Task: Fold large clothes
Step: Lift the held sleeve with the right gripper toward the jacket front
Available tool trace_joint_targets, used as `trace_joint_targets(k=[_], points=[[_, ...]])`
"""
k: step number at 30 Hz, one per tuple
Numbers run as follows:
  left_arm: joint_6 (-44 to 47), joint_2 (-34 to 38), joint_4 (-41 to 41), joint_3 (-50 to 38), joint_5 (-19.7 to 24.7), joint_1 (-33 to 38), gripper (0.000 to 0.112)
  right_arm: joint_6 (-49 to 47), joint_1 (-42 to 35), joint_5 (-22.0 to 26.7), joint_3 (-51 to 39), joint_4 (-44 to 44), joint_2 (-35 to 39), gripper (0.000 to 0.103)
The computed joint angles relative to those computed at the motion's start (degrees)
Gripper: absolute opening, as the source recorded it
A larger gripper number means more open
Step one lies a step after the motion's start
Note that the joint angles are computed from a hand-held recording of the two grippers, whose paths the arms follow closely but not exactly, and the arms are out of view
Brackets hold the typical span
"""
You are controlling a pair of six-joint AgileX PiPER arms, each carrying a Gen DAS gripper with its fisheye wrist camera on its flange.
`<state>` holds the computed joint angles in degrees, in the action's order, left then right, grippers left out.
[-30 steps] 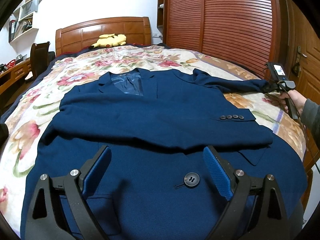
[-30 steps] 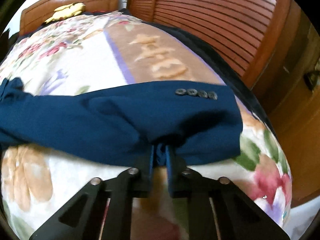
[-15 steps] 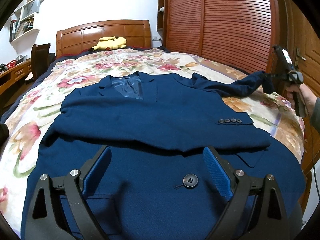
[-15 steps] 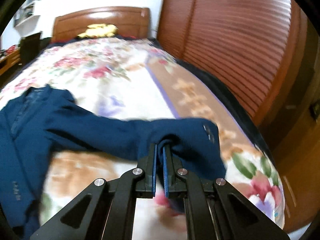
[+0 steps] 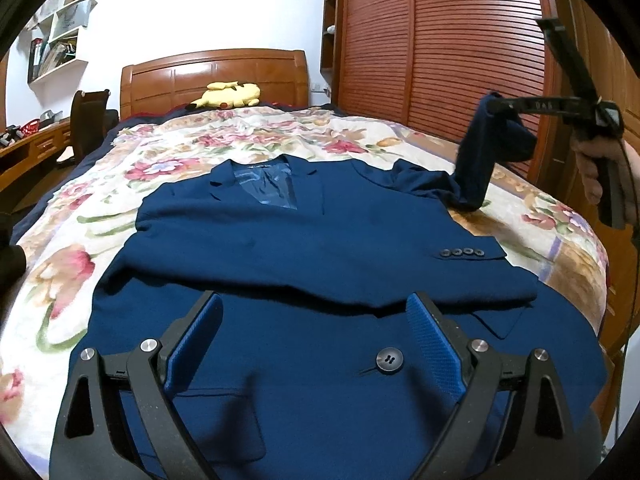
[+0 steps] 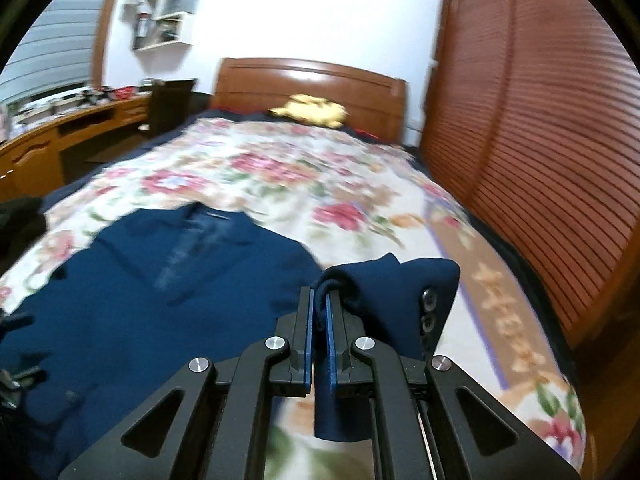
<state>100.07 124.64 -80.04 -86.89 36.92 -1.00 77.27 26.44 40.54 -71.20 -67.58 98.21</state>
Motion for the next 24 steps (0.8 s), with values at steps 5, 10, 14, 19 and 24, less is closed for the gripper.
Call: trace_joint_targets(k=[5, 10, 14, 19, 24], points=[[-0.2, 0.0, 0.1, -0.5, 0.6, 1.0, 0.094, -2.0, 4.4, -1.9, -3.5, 0.1, 2.3, 0.005], [0.5, -0.2, -0.2, -0.4, 0.7, 2.0, 0.094, -4.5, 6.0, -5.8, -5.6, 0.4, 3.8, 0.005], [2.2, -0.3, -1.2, -0.3, 0.0, 2.7, 0.094, -5.1, 6.5, -9.7, -4.3, 0.1, 2.7, 0.005], [1.9, 0.1, -0.9, -1.1, 0.0, 3.8, 0.094, -10.4, 5.6, -14.0, -4.4, 4.1, 2.8, 0.005], [1.7, 0.4, -0.9, -1.6, 0.1, 4.7, 0.094, -21.4, 3.2, -15.9, -6.5, 15.0, 5.0, 0.005]])
